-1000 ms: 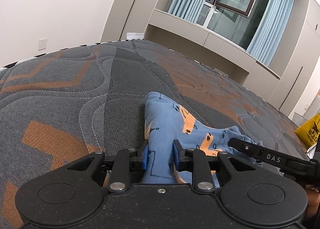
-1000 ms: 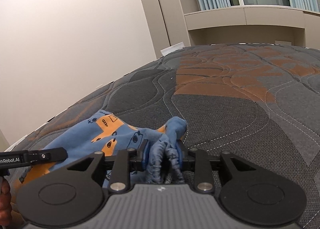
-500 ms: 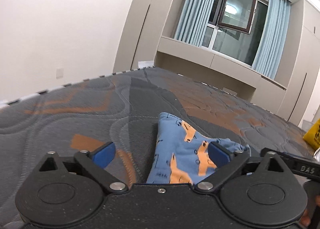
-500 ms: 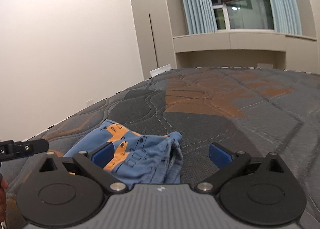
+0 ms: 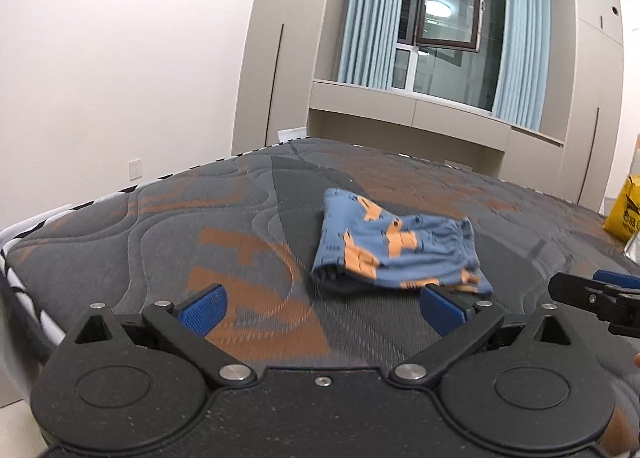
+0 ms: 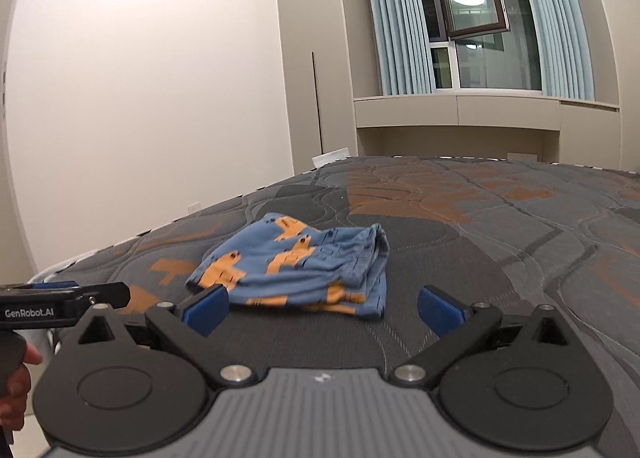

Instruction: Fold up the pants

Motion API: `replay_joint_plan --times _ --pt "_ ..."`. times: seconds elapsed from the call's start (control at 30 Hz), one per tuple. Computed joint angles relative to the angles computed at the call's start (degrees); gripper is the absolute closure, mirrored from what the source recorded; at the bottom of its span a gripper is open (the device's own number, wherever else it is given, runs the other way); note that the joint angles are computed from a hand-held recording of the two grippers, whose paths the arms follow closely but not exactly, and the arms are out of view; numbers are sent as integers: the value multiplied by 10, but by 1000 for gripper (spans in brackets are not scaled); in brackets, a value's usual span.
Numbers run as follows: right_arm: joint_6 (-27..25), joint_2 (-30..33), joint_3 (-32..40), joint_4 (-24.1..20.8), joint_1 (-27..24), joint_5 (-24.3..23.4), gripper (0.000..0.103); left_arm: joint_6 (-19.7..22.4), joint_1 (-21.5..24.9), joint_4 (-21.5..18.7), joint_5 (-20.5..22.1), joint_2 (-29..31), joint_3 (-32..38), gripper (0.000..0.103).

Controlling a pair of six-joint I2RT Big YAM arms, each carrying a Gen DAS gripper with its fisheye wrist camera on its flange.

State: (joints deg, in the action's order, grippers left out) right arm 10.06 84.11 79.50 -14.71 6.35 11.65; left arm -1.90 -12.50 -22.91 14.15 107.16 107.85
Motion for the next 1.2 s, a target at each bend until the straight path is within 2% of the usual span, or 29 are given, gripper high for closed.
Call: replay_joint_plan --times 0.27,0.37,1.2 --pt "6 -55 -69 16 31 46 0 19 3 32 0 -52 -84 1" --pt "12 -68 -86 19 38 57 0 18 4 29 7 -60 -94 1" --pt "19 -66 -86 -5 39 54 0 15 3 17 15 -59 -90 1"
